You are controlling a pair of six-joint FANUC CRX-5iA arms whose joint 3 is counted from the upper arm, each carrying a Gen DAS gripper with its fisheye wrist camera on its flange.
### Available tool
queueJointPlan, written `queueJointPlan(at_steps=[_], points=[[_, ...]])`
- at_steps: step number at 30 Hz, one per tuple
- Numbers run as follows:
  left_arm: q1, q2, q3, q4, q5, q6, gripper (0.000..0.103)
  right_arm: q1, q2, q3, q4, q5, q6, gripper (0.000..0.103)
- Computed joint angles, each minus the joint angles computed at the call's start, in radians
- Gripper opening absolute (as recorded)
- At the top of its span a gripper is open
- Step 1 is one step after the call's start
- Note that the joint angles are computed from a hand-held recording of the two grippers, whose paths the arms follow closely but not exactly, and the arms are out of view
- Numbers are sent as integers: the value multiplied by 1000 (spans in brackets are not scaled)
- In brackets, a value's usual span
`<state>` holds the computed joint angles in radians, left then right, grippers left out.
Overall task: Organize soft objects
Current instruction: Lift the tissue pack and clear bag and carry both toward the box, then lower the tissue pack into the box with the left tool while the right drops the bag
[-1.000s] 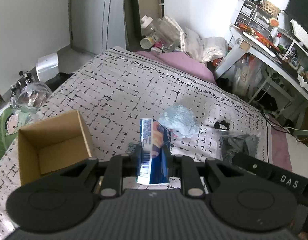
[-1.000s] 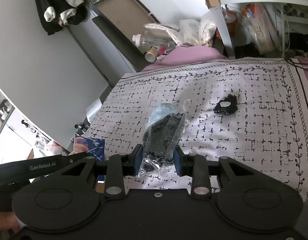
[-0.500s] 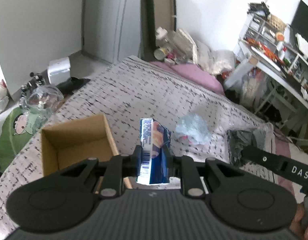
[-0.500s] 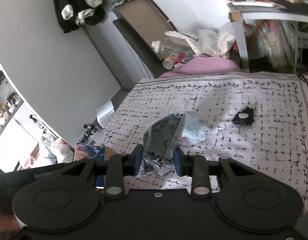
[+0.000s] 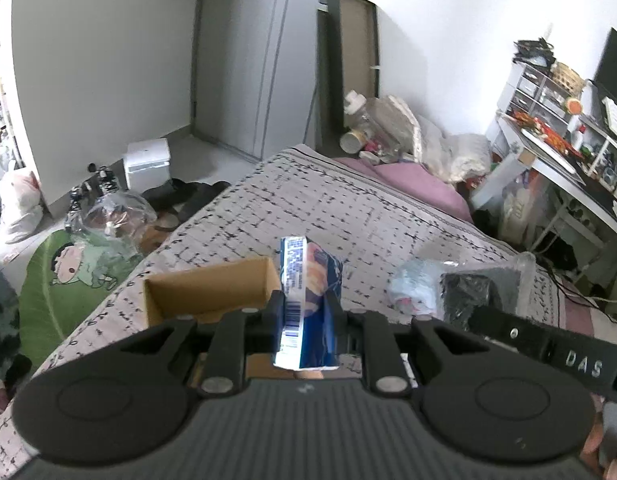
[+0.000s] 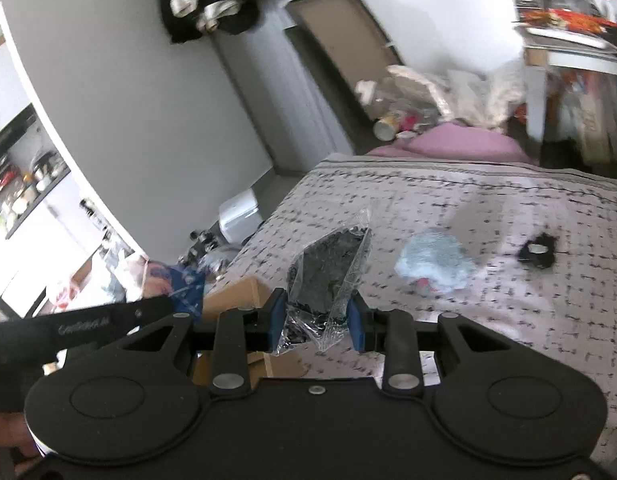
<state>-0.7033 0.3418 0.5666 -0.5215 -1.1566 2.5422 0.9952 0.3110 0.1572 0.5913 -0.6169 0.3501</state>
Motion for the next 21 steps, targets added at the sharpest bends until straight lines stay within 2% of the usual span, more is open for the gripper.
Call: queueJointPlan(at_steps=[10,17,19,21], points=[[18,-52,-98,-38,0,79,19,34,74,122,-128,-40,168,32],[65,-109,-233,-7,58,199,19,49,123,172,-180,-65,242,32],[85,-130,-278,10,96,230,19,51,138,190,-199,-76,264,32],[88,-134,-294,1,105,234,19,54,152,206,-215,-88,287,32]])
